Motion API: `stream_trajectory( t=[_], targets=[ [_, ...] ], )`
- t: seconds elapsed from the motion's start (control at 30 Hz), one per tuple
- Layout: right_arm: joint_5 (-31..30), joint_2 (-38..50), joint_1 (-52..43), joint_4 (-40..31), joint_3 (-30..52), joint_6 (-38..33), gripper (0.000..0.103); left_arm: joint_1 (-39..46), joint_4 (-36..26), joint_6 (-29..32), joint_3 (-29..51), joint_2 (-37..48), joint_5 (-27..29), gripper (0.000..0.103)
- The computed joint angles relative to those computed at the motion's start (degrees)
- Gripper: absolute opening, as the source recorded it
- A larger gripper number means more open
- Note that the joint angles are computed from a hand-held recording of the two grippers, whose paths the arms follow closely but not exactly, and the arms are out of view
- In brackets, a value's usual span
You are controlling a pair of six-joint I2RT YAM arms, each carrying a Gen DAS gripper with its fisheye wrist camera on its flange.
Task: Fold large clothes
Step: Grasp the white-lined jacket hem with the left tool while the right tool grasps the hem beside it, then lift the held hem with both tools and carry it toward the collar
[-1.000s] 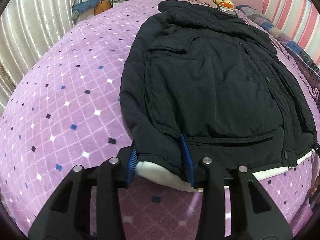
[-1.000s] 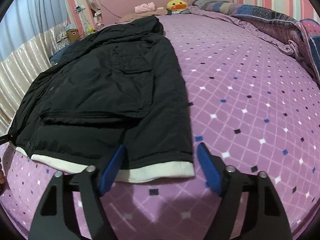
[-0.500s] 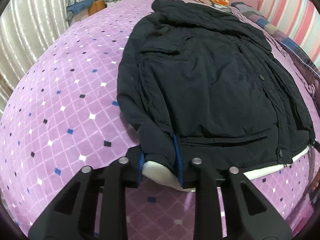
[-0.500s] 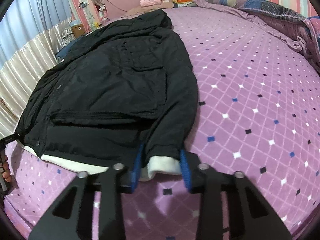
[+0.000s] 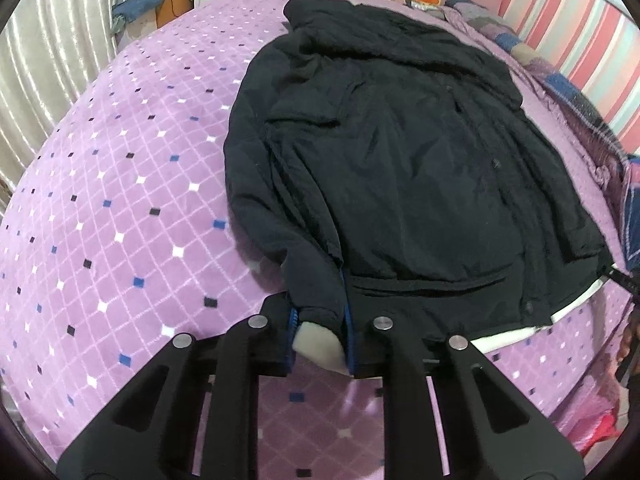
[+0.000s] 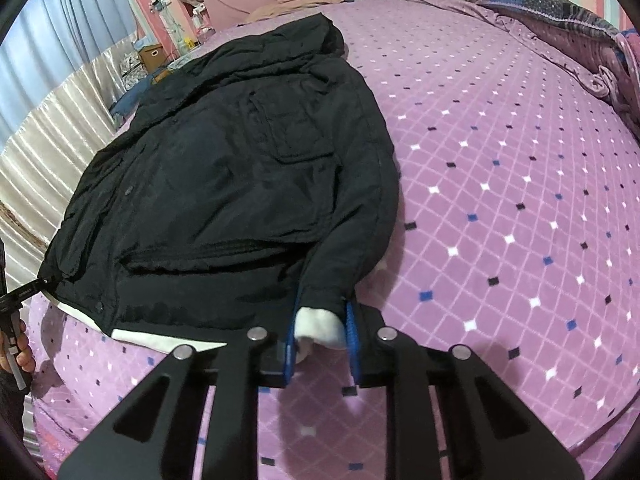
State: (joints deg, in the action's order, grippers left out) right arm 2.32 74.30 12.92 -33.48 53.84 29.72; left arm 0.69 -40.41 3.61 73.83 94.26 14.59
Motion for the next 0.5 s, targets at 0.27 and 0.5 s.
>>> stream_trajectory(
  t=[0.27,0.5],
  targets=[
    [-3.36,3.38,-2.82,3.04,5.48,1.21,0.019,-2.08,-1.49,-5.26,8.73,2.63,3.54,0.016],
    [-9.62,9.12,-7.35,6.11,14.94,3.33,0.019,-5.84,-3.67,-8.76,20.44,7.82,2.17,0.016]
  ],
)
